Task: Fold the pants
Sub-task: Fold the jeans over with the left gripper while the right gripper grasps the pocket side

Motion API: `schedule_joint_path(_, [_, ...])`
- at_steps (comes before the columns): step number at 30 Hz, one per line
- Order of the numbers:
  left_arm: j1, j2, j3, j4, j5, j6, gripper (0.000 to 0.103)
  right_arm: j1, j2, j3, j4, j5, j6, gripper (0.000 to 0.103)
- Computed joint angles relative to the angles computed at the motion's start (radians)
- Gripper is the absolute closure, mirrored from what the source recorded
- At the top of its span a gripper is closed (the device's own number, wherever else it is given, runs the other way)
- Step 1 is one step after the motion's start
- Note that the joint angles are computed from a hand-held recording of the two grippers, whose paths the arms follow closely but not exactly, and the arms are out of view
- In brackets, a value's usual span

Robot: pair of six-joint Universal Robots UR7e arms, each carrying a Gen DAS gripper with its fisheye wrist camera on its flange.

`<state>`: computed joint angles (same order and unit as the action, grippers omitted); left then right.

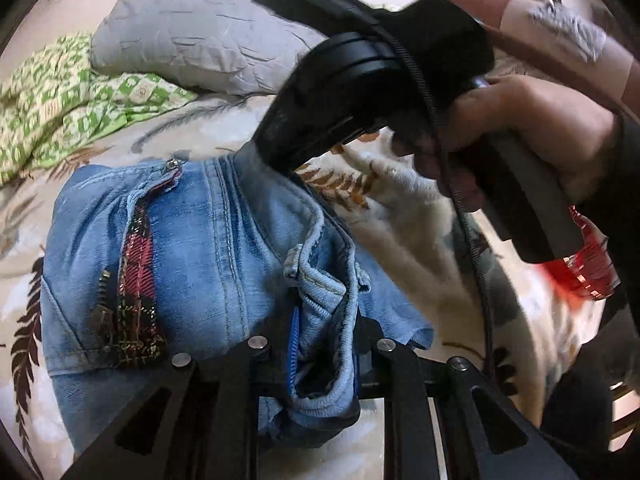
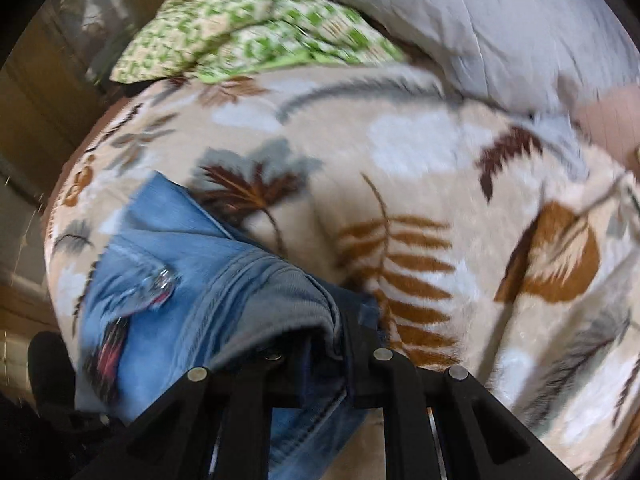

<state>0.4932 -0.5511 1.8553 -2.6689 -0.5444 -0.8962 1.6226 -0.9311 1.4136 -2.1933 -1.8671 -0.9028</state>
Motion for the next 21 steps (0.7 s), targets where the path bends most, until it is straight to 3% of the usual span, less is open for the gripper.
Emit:
schedule_joint_path(6, [0.014,-0.014,-0.010,0.009,-0.030,-0.012,0.083,0.003,-0.002,0.019,-0.044,-0.014,-0.022,0.085])
schedule_joint_path(7, [0.011,-0.015,-0.010,0.016,-0.027,-0.011,0.083,0.006,-0.005,0.022,-0.051,-0.024,-0.023,0.079])
schedule_joint_path(8, [0.010,-0.015,-0.012,0.008,-0.024,0.004,0.080,0.008,-0.008,0.026,-0.062,-0.037,-0.023,0.066])
schedule_joint_path(9, [0.005,-0.015,-0.007,-0.018,-0.022,0.026,0.071,0.013,-0.011,0.030,-0.084,-0.072,-0.017,0.056])
schedule_joint_path(10, [0.001,-0.017,0.004,-0.074,-0.033,0.062,0.060,0.014,-0.017,0.040,-0.108,-0.091,-0.018,0.037])
schedule_joint_path(12, [-0.017,-0.027,0.027,-0.190,-0.068,0.122,0.003,0.012,-0.038,0.050,-0.141,-0.101,-0.024,0.034])
schedule_joint_path(15, [-0.065,-0.052,0.048,-0.184,-0.038,0.125,0.000,0.001,-0.087,0.037,-0.107,-0.078,0.018,0.033])
schedule_joint_path(17, [-0.098,-0.091,0.080,-0.152,-0.021,0.111,0.000,-0.005,-0.124,0.037,-0.077,-0.055,0.051,0.025])
schedule_joint_path(21, [-0.133,-0.198,0.191,-0.174,-0.035,0.047,0.000,-0.029,-0.215,0.076,-0.024,0.056,0.117,0.019])
